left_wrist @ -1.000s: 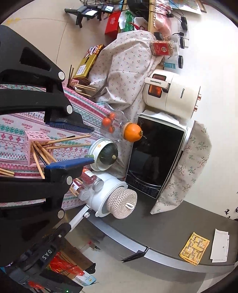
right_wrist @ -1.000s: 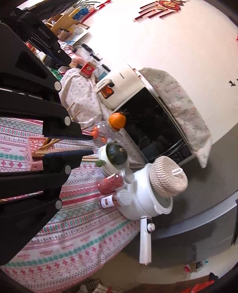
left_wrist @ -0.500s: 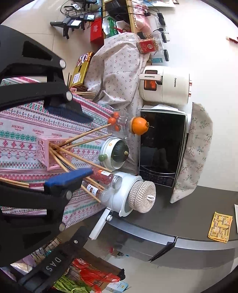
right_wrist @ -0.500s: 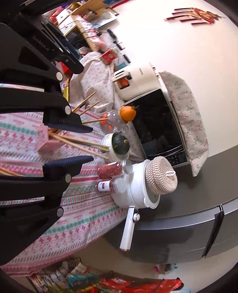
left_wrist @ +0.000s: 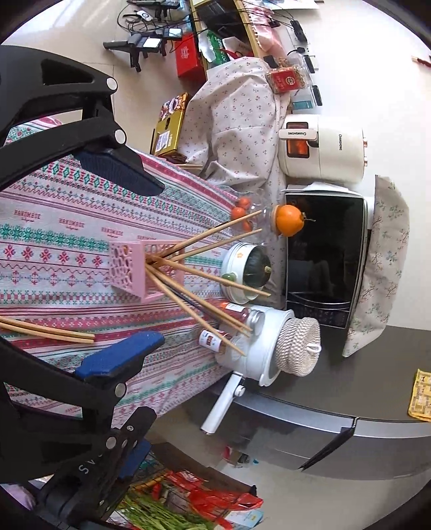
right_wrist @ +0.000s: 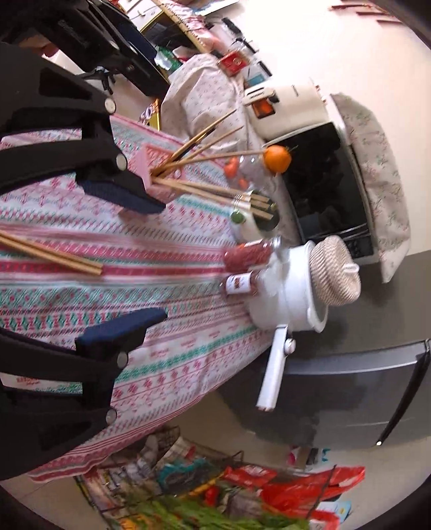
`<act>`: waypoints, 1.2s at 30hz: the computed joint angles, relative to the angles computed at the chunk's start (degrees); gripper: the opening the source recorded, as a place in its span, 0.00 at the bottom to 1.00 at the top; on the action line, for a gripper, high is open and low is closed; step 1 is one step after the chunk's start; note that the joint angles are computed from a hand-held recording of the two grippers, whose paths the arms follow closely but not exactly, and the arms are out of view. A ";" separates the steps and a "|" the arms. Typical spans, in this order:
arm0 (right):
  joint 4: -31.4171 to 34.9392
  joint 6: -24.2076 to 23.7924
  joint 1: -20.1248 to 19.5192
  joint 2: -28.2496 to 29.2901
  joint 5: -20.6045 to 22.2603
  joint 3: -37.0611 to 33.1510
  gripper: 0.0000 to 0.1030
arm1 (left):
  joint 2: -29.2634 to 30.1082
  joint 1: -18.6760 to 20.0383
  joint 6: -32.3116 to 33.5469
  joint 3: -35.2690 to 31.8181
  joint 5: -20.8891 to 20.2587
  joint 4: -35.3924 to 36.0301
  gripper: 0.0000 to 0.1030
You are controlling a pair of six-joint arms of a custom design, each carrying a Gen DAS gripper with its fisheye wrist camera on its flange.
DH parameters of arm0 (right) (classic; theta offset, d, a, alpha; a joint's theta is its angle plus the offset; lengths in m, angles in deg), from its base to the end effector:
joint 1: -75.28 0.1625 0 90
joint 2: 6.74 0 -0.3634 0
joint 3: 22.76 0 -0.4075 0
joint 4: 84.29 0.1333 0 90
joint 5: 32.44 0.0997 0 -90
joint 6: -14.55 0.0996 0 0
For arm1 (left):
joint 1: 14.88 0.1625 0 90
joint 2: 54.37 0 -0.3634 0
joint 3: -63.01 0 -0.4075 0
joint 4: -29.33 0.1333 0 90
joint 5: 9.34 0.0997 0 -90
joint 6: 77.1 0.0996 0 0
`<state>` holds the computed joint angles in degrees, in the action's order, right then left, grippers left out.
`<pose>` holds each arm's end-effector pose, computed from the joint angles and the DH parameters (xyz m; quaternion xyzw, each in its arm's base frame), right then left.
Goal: Organize utensils
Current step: 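Grasp a chopstick with the left gripper while the right gripper grasps the last one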
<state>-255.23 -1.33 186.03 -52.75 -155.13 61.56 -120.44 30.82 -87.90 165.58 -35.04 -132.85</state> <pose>0.3232 -0.6285 0.1772 0.1838 -0.8808 0.3596 0.2471 -0.2463 -0.5717 0.2753 0.0762 0.8187 -0.4643 0.3291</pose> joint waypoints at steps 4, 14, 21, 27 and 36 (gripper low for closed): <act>-2.08 -0.18 -0.26 -0.08 -2.28 1.25 0.69 | -0.34 -0.04 -2.24 1.39 -0.31 1.88 0.82; -3.80 0.34 -1.60 -0.95 -6.91 3.59 0.85 | 0.22 0.40 -4.17 1.87 -0.03 5.30 0.93; 3.11 4.41 -4.32 -3.66 -6.71 5.22 0.93 | 1.67 4.80 -14.80 -4.36 -10.61 27.13 0.93; 12.50 9.27 -6.97 -5.88 -5.22 5.69 0.93 | 5.73 8.47 -23.00 -10.63 -17.44 39.74 0.93; 25.82 18.71 -10.78 -9.11 2.96 4.99 0.93 | 13.12 9.71 -26.77 -17.76 -18.76 45.32 0.93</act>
